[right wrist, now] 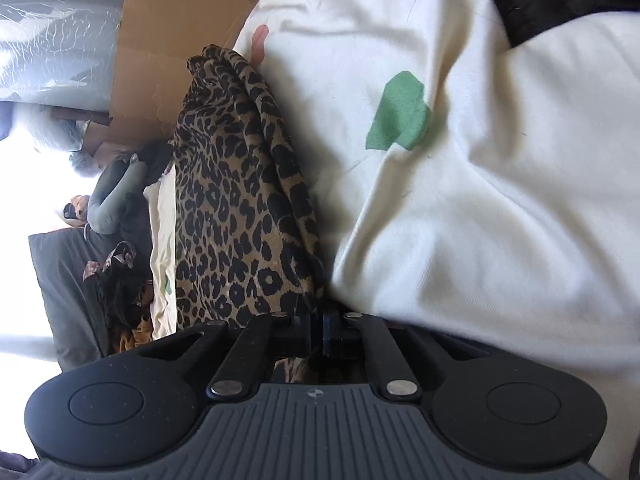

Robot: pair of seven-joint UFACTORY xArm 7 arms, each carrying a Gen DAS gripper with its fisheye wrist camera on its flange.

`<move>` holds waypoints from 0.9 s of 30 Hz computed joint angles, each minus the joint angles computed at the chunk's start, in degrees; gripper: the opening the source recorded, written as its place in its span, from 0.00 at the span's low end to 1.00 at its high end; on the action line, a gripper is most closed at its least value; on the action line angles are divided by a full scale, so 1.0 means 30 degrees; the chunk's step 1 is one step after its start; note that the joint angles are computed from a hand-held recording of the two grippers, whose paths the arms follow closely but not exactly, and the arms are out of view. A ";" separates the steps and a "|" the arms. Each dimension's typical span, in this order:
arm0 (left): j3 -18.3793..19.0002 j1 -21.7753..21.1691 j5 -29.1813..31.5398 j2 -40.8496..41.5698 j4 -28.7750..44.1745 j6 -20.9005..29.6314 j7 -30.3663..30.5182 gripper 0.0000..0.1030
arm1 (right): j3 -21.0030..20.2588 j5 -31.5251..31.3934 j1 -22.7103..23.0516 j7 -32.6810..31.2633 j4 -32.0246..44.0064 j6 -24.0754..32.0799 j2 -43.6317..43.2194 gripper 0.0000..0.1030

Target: Fold clothes

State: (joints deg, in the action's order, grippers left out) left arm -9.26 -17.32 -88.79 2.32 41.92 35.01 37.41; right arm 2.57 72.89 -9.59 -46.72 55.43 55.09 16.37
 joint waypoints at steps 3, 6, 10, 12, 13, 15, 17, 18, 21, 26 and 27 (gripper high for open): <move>0.0051 0.0036 -0.0170 -0.0394 -0.0207 -0.0005 0.0078 0.08 | -0.0113 0.0386 -0.0156 -0.0053 -0.0689 0.0191 -0.0702 0.02; 0.0183 0.0095 0.0020 -0.1022 -0.0486 0.0040 -0.0028 0.08 | -0.0318 0.0580 -0.0147 0.0059 -0.1298 0.0618 -0.1354 0.02; 0.0551 0.0261 0.1150 -0.2267 -0.0911 0.0535 -0.0477 0.07 | -0.0704 -0.0056 -0.0054 0.0916 -0.2049 0.1432 -0.2325 0.02; 0.0786 0.0354 0.1853 -0.2891 -0.1127 0.0827 -0.0881 0.07 | -0.0876 -0.0491 0.0028 0.1220 -0.2481 0.1876 -0.2851 0.02; 0.0822 0.0328 0.2145 -0.3011 -0.1102 0.0832 -0.1126 0.07 | -0.0941 -0.0630 0.0098 0.1248 -0.2743 0.2005 -0.3114 0.02; 0.0880 0.0264 0.2706 -0.3241 -0.1154 0.0826 -0.1603 0.07 | -0.1117 -0.0906 0.0209 0.1216 -0.3290 0.2222 -0.3635 0.02; 0.0971 0.0210 0.3135 -0.3572 -0.1553 0.0855 -0.1982 0.07 | -0.1352 -0.0931 0.0242 0.1126 -0.3747 0.2139 -0.3913 0.02; 0.0975 0.0138 0.3225 -0.3562 -0.1708 0.0828 -0.2094 0.07 | -0.1442 -0.0718 0.0250 0.0908 -0.3967 0.1969 -0.3988 0.02; 0.0791 -0.0172 0.3420 -0.3039 -0.1778 0.0566 -0.2369 0.09 | -0.1622 -0.0488 0.0273 0.0666 -0.4024 0.1404 -0.3937 0.02; 0.0525 -0.0425 0.3961 -0.2482 -0.1705 -0.0449 -0.3426 0.28 | -0.1535 -0.0867 0.0392 0.0627 -0.3292 0.1052 -0.3523 0.02; 0.0614 -0.0391 0.3767 -0.2563 -0.1849 -0.0352 -0.3260 0.29 | -0.1551 -0.0872 0.0349 0.0636 -0.3179 0.0955 -0.3369 0.02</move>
State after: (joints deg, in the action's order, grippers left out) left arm -7.42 -18.49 -77.49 -5.37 36.38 33.95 27.63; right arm -2.08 70.27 -8.55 -44.81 45.90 57.95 6.26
